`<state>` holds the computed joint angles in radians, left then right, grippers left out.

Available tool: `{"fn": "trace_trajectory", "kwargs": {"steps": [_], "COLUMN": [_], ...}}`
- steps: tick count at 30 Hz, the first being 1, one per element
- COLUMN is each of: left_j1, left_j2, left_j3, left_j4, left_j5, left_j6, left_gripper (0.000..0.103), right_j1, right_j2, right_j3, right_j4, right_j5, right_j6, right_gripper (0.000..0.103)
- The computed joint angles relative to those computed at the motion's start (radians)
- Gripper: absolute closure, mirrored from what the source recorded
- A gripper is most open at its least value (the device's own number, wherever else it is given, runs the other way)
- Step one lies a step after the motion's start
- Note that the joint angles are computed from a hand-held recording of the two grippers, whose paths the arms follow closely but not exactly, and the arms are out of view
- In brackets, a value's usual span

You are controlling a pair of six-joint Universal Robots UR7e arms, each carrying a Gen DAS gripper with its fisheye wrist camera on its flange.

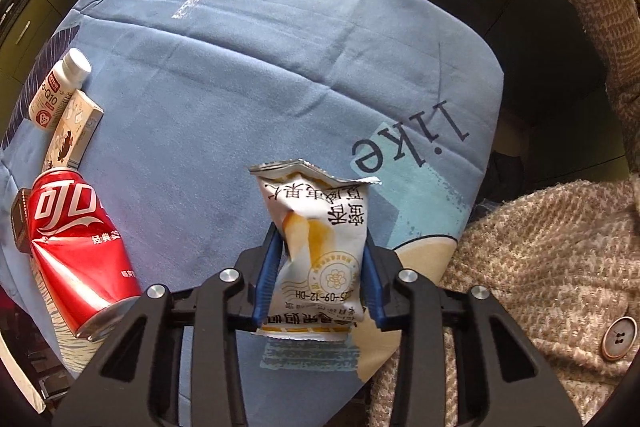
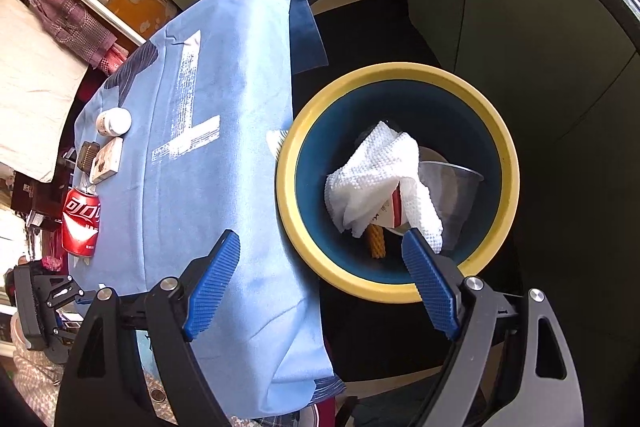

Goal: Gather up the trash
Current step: 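Grasp the white-and-yellow snack wrapper with the left gripper, then carry the snack wrapper over the bin and open the left gripper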

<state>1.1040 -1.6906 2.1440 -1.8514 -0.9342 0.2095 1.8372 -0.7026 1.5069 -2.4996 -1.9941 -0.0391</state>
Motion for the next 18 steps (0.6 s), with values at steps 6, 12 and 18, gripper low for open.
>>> {"fn": "trace_trajectory", "kwargs": {"steps": [6,12,18], "left_j1": [-0.04,-0.105,-0.111], "left_j2": [0.014,0.15,0.4], "left_j3": [-0.037,-0.127,-0.287], "left_j4": [-0.022,-0.091,-0.218], "left_j5": [-0.014,-0.038,-0.104], "left_j6": [0.031,0.114,0.187], "left_gripper": [0.067,0.067,0.065], "right_j1": [0.001,-0.011,-0.049], "right_j2": [-0.076,-0.173,-0.259], "right_j3": [0.102,0.232,0.346], "right_j4": [-0.091,-0.198,-0.269], "right_j5": [0.005,-0.018,-0.006], "right_j6": [-0.015,-0.026,-0.031], "right_gripper": [0.021,0.021,0.02]}}
